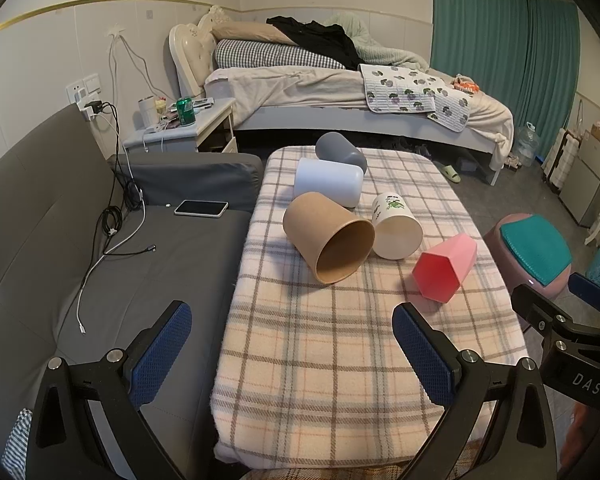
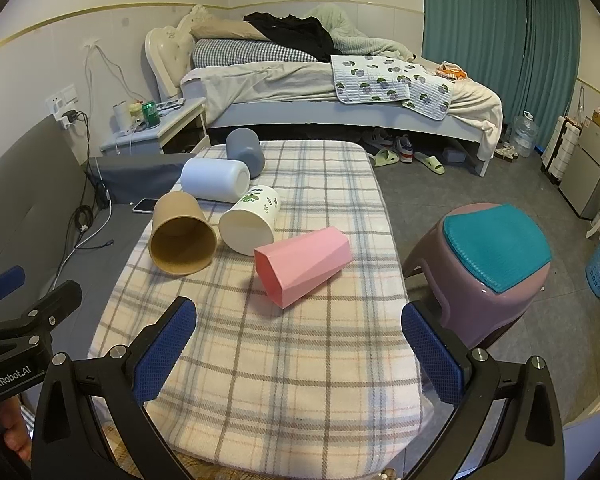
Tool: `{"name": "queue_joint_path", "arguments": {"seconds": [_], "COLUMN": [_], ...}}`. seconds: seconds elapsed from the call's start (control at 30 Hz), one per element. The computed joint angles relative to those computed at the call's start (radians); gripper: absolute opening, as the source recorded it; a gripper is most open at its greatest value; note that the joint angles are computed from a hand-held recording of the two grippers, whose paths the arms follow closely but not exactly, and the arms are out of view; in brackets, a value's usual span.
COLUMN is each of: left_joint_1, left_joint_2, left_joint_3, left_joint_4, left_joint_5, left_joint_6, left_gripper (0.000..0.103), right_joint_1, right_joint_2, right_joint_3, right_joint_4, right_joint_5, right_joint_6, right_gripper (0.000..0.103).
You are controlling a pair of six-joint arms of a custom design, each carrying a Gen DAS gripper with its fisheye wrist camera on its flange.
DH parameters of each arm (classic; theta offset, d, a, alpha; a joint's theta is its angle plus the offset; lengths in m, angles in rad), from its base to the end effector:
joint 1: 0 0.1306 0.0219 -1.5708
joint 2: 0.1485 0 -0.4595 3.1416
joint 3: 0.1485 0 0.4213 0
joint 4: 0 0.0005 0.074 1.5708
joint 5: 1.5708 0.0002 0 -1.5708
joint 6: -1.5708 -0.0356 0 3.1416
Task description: Flip cup upside down
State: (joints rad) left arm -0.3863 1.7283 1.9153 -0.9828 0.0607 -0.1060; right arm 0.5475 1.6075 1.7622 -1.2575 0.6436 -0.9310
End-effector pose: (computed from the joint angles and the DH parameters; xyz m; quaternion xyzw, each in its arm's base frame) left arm 0.6018 -0.2477 0.5687 0.2366 0.8947 -0.0806 0.3701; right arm 0.4971 0.2774 0.5556 0.2479 0.8919 -0.0792 0.3698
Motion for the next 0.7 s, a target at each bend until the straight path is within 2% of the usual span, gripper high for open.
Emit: {"name": "queue_joint_path", "arguments": {"seconds": [0.7], "left_joint_1": [0.001], "left_joint_2": [-0.001], "left_joint_3": [-0.001], "left_joint_4": [-0.001], "left_joint_5": [0.001], "left_joint_6": [-0.002], "left_gripper": [0.103], "right_joint_1": [0.001], "right_joint_2": [0.002], "right_joint_3": [0.000], "right_joint_4": [0.003], "right_joint_5": [0.000], "right_joint_6": [0.004], "right_gripper": [0.103]}}
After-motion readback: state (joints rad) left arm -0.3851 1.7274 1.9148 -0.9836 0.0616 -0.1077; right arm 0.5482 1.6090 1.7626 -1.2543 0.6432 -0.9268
